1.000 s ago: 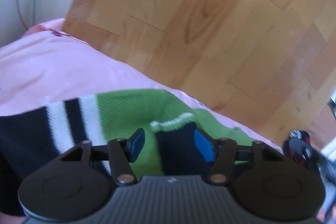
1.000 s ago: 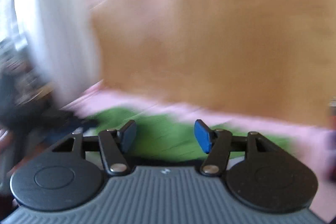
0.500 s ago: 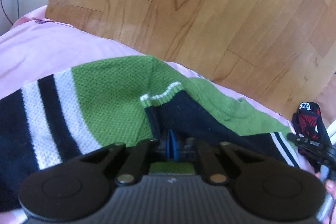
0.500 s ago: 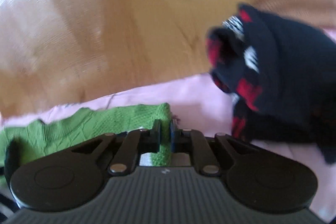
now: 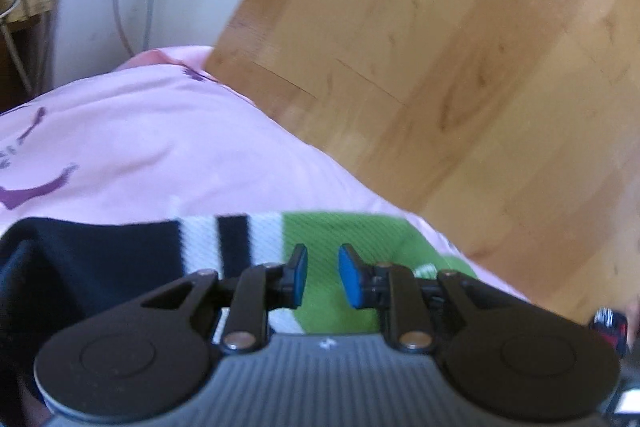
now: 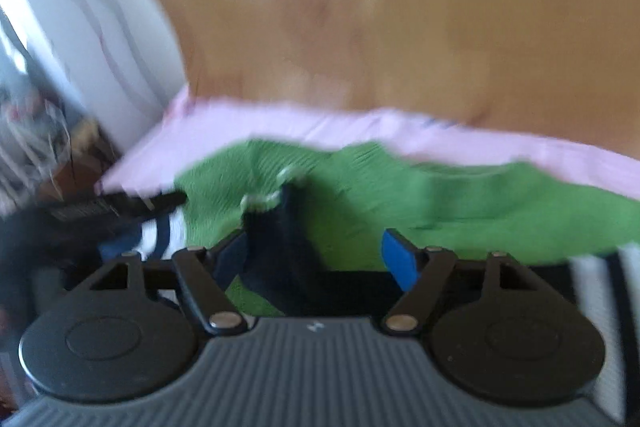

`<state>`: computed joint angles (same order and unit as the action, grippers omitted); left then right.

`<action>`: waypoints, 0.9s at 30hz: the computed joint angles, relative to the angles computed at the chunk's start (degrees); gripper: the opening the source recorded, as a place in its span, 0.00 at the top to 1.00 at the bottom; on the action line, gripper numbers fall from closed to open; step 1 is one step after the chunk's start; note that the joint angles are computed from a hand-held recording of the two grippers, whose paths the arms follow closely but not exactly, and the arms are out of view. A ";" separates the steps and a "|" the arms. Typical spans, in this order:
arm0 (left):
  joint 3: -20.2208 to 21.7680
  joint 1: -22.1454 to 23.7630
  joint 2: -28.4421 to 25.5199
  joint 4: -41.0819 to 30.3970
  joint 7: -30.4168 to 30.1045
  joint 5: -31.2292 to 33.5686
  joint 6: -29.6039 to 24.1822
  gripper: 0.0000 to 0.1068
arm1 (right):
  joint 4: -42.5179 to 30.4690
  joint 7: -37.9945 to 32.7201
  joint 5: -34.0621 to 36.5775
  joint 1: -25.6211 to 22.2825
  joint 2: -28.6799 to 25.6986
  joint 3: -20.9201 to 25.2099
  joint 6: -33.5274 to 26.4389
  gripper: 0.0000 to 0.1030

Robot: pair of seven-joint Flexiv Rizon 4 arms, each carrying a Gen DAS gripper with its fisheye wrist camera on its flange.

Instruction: Fold small clothes

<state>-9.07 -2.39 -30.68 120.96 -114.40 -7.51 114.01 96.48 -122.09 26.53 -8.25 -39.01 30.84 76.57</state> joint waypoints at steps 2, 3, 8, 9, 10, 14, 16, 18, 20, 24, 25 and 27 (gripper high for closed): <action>2.56 -2.20 0.29 0.53 -0.24 -2.16 1.12 0.82 | 3.88 6.72 -9.76 1.23 0.03 -0.02 6.22 0.88; 3.86 -3.56 0.39 0.64 -0.22 -3.56 1.48 0.82 | 6.24 7.68 -11.94 0.04 -0.32 2.36 14.29 0.88; 4.27 -4.19 0.75 1.22 -0.98 -5.82 1.99 0.80 | 5.46 -11.09 1.36 2.45 -5.56 8.66 56.67 0.85; 2.47 -2.16 0.85 1.44 -1.70 -4.27 1.89 0.80 | 4.74 -11.76 1.79 4.65 -6.53 6.97 60.34 0.84; 0.64 -0.06 0.98 1.67 -2.55 -2.58 1.83 0.79 | 4.17 -11.66 2.90 6.88 -6.70 4.78 60.28 0.84; 0.91 0.53 1.01 1.71 -3.84 -1.43 3.17 0.75 | 3.39 -12.73 5.09 5.73 -5.64 4.94 38.45 0.55; 1.17 0.42 1.44 2.20 -4.43 -1.11 4.22 0.73 | 3.23 -5.14 0.17 -2.25 -6.09 10.49 19.89 0.41; 0.81 0.89 1.91 2.60 -5.01 0.01 5.21 0.72 | 1.00 -7.40 4.77 -10.25 -7.87 18.14 12.64 0.37; 1.03 0.47 2.22 2.65 -4.68 0.97 6.03 0.71 | 1.37 0.28 -1.00 -16.17 -10.28 23.56 10.51 0.37; 3.82 -3.91 2.50 2.41 -0.95 0.26 8.45 0.69 | 2.21 1.73 1.41 -17.03 -10.03 24.79 20.07 0.37; 4.50 -5.13 2.74 2.58 0.26 -0.13 9.46 0.69 | 4.27 6.51 -2.81 -15.22 -7.99 21.47 19.97 0.36; 4.08 -5.21 3.65 3.32 1.09 0.97 11.94 0.69 | 6.12 4.87 -2.75 -14.74 -5.80 20.42 19.26 0.37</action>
